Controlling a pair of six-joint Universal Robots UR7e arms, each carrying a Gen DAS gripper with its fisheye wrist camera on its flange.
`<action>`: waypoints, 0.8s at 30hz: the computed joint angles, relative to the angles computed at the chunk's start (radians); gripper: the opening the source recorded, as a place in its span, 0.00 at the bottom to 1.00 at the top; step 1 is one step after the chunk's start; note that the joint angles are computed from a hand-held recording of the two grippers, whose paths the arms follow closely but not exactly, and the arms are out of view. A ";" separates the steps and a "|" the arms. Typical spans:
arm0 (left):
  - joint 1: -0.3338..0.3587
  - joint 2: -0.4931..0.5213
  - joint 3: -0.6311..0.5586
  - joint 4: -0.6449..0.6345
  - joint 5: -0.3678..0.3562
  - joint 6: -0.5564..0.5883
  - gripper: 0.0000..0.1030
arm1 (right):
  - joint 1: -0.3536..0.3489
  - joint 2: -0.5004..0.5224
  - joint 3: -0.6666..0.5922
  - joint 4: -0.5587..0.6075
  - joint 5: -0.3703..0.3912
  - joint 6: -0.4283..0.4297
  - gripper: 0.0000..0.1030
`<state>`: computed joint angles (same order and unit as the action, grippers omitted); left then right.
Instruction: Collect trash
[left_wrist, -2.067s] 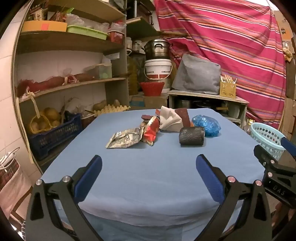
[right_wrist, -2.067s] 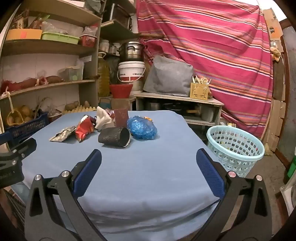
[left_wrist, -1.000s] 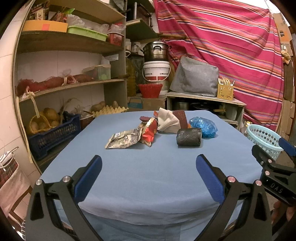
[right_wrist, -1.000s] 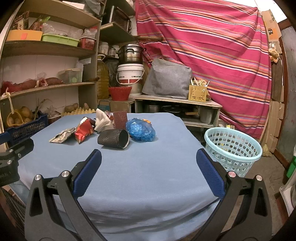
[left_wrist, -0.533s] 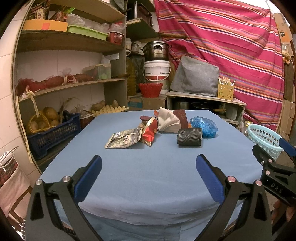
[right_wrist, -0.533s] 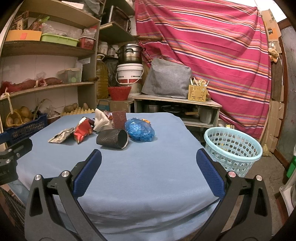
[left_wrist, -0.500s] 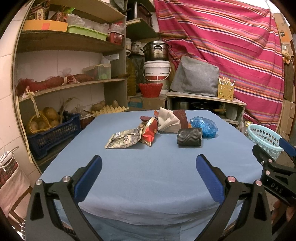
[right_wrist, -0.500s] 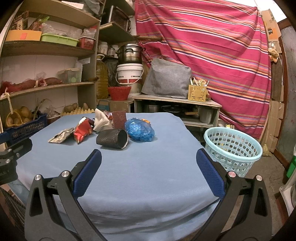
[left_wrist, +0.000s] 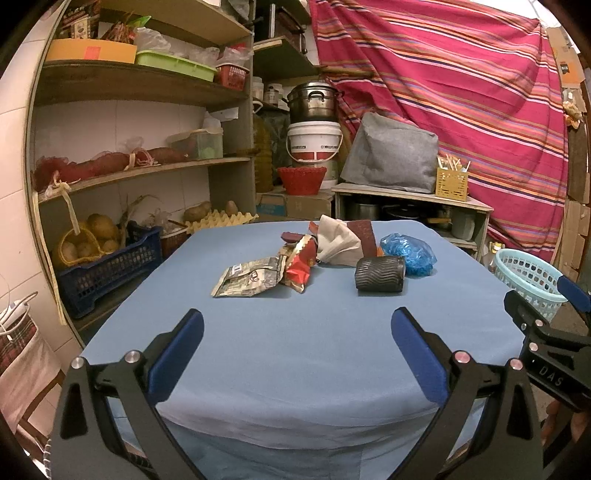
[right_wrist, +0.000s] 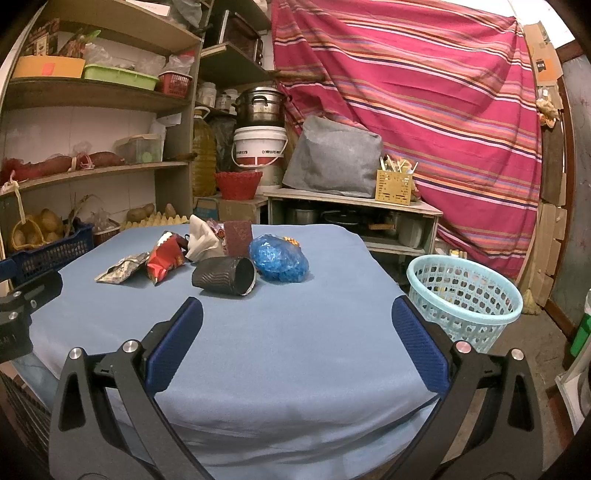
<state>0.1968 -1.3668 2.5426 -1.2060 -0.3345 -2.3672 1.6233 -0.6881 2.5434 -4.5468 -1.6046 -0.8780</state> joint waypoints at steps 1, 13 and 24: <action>0.001 -0.001 0.003 -0.006 0.001 0.003 0.96 | 0.001 -0.002 0.002 0.000 -0.001 0.000 0.96; 0.008 -0.012 0.011 -0.017 0.005 0.015 0.96 | 0.003 -0.004 0.002 0.006 -0.007 0.001 0.96; 0.012 -0.008 0.010 -0.021 0.008 0.016 0.96 | -0.009 0.003 -0.001 0.003 0.000 -0.006 0.96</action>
<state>0.2092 -1.3749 2.5529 -1.2273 -0.3263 -2.3517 1.6145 -0.6846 2.5428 -4.5440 -1.6046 -0.8840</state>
